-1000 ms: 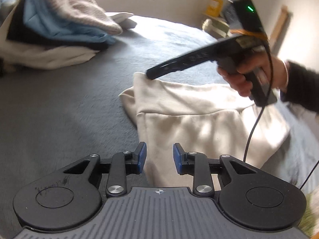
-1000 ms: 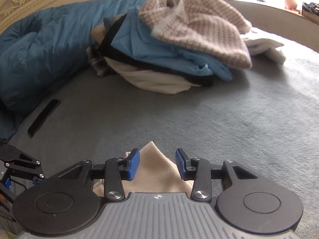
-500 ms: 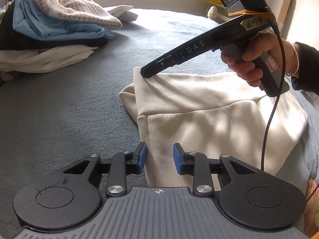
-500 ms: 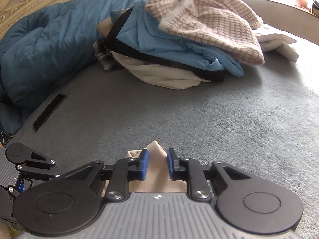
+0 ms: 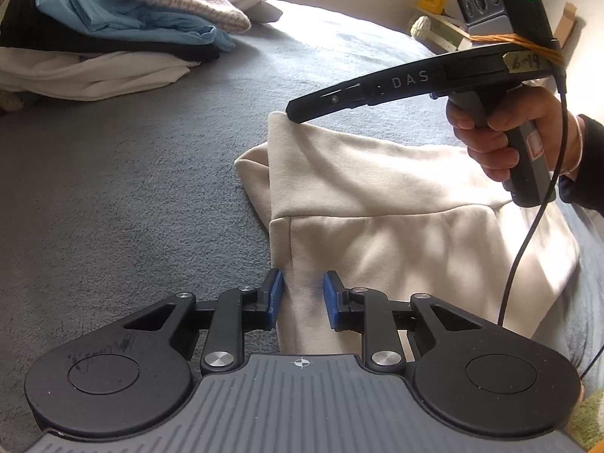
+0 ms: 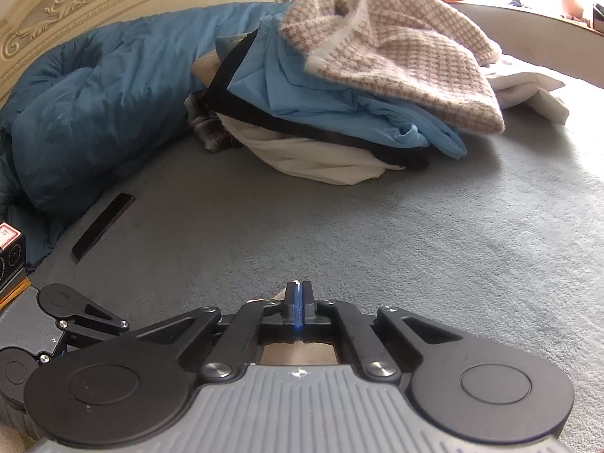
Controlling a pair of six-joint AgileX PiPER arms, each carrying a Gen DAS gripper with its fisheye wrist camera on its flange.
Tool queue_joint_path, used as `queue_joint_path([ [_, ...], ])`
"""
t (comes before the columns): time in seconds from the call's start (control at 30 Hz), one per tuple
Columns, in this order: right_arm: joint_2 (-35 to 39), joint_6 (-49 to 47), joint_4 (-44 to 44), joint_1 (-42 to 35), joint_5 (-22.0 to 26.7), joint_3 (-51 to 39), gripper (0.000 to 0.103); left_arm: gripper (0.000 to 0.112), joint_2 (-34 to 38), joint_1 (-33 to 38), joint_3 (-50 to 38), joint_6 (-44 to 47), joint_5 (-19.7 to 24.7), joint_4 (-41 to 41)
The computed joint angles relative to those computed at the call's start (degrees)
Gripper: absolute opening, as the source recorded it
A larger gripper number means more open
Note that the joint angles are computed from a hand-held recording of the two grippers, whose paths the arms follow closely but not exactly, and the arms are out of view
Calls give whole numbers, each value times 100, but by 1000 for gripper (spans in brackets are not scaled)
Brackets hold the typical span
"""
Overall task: Fold clothes
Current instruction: 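Release the hoodie with the right tool and lift it away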
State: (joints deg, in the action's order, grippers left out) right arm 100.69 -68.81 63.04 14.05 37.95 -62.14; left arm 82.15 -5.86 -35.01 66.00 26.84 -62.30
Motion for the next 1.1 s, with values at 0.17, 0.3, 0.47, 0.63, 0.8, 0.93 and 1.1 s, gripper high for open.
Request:
queue_joint_path([
  [0.17, 213, 426, -155, -178, 381, -262, 31, 38, 47, 85, -6, 124, 172, -137],
  [0.3, 365, 519, -289, -156, 411, -386, 38, 34, 81, 61, 12, 493, 243, -307],
  [0.47, 420, 190, -227, -172, 481, -393, 3, 28, 32, 116, 53, 725, 366, -392],
  [0.63, 194, -449, 218, -284, 553, -164, 1, 19, -128, 149, 118, 780, 317, -386],
  [0.8, -20, -762, 612, -422, 697, -19, 1, 7, -277, 346, 116, 864, 556, -397],
  [0.93, -129, -1040, 997, -499, 763, 87, 1, 5, -391, 705, 195, 1536, 1035, -806],
  [1.1, 130, -937, 1128, -507, 806, -27, 1, 4, 880, 2151, -60, 1376, 2742, -1297],
])
